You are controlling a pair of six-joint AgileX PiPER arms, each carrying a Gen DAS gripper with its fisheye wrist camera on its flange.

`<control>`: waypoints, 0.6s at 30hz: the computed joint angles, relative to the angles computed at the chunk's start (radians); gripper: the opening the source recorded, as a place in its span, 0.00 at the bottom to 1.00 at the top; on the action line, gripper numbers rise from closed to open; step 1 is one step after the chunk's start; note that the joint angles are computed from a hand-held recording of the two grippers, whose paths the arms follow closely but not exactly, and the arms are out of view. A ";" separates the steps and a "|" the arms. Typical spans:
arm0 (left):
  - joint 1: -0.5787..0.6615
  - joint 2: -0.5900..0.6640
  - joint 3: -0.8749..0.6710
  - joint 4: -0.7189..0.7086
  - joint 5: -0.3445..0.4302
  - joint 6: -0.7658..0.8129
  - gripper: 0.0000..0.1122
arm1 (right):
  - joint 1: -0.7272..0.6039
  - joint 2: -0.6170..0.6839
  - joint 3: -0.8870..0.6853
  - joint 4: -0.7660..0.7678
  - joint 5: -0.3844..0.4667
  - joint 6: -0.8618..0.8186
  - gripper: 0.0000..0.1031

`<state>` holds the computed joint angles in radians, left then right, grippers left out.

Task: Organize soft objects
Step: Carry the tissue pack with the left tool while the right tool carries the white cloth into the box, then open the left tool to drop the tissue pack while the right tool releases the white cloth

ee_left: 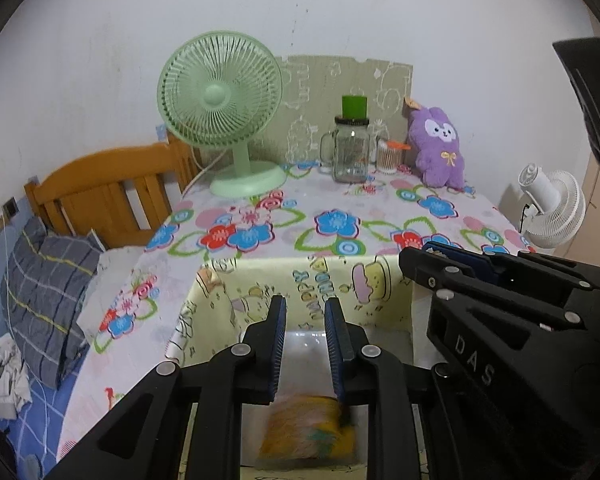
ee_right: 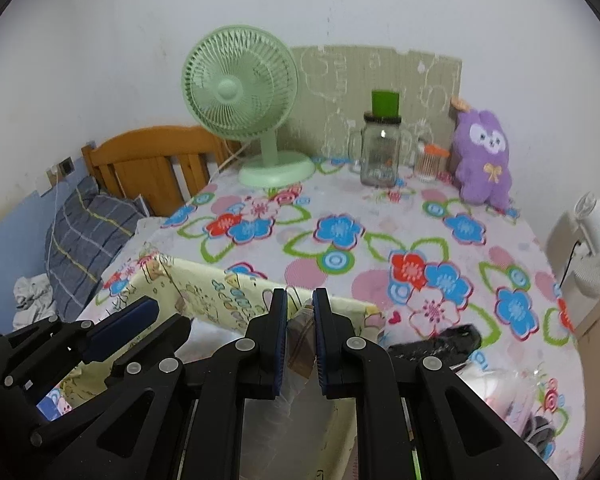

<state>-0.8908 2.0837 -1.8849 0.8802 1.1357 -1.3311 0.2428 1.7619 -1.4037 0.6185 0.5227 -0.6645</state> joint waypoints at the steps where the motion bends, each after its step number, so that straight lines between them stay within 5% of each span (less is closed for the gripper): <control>1: 0.005 -0.001 0.002 -0.016 -0.008 0.006 0.28 | -0.005 0.012 -0.011 0.006 0.011 0.002 0.15; 3: 0.010 0.000 0.000 -0.035 -0.014 0.011 0.33 | -0.011 0.033 -0.034 -0.003 0.040 0.022 0.20; 5: 0.012 0.013 -0.018 -0.047 0.006 0.022 0.42 | -0.013 0.047 -0.051 -0.023 0.062 0.042 0.37; 7: 0.019 0.028 -0.041 -0.075 0.025 0.043 0.49 | -0.019 0.048 -0.049 -0.002 0.074 0.028 0.70; 10: 0.028 0.023 -0.028 -0.098 0.016 0.038 0.63 | -0.029 0.030 -0.022 0.078 0.078 -0.054 0.86; 18: 0.021 0.016 -0.029 -0.097 0.025 0.027 0.85 | -0.014 -0.023 0.024 0.006 0.025 -0.013 0.92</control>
<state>-0.8693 2.0992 -1.9139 0.7828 1.1604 -1.3045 0.2284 1.7392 -1.3796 0.6246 0.5480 -0.6777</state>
